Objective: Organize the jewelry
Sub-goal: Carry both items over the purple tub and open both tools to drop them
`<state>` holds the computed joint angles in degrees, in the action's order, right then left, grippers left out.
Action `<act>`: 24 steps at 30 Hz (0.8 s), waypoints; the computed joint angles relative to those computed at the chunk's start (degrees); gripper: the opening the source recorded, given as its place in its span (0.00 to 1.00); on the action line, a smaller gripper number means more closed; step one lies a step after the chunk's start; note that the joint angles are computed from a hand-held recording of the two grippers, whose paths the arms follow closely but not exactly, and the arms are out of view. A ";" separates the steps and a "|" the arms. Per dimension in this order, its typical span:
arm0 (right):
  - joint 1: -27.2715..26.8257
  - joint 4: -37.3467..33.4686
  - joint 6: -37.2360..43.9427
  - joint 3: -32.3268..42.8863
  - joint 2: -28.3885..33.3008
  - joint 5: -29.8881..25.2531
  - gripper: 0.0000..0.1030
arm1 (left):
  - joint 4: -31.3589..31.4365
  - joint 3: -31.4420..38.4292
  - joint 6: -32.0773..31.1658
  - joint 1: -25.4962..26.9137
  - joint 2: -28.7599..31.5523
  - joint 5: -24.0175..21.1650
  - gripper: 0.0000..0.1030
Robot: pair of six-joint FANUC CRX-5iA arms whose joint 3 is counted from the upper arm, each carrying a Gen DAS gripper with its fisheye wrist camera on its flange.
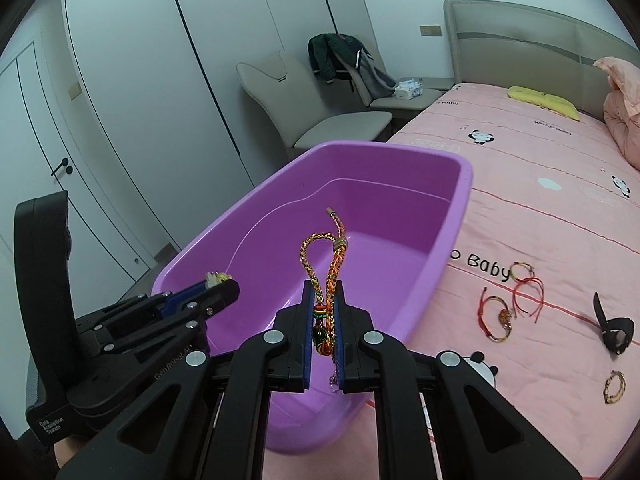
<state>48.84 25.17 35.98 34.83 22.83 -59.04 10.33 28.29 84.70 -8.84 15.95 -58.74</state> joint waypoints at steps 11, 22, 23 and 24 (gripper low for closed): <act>-1.70 -6.15 5.74 12.76 8.23 -8.01 0.08 | -5.95 8.98 4.34 0.00 6.03 -7.25 0.14; -2.02 -7.08 7.86 18.14 11.43 -11.75 0.17 | -8.24 11.26 5.87 -0.19 6.90 -9.44 0.35; -1.96 -6.50 7.45 17.20 10.96 -11.19 0.23 | -8.83 11.10 6.39 -0.24 6.55 -9.21 0.44; -1.85 -5.67 6.70 16.20 10.40 -10.65 0.29 | -9.64 10.71 7.14 -0.35 5.99 -8.70 0.64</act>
<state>46.99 19.50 42.68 51.02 33.23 -69.69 0.69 39.00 91.83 -9.19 21.94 -67.44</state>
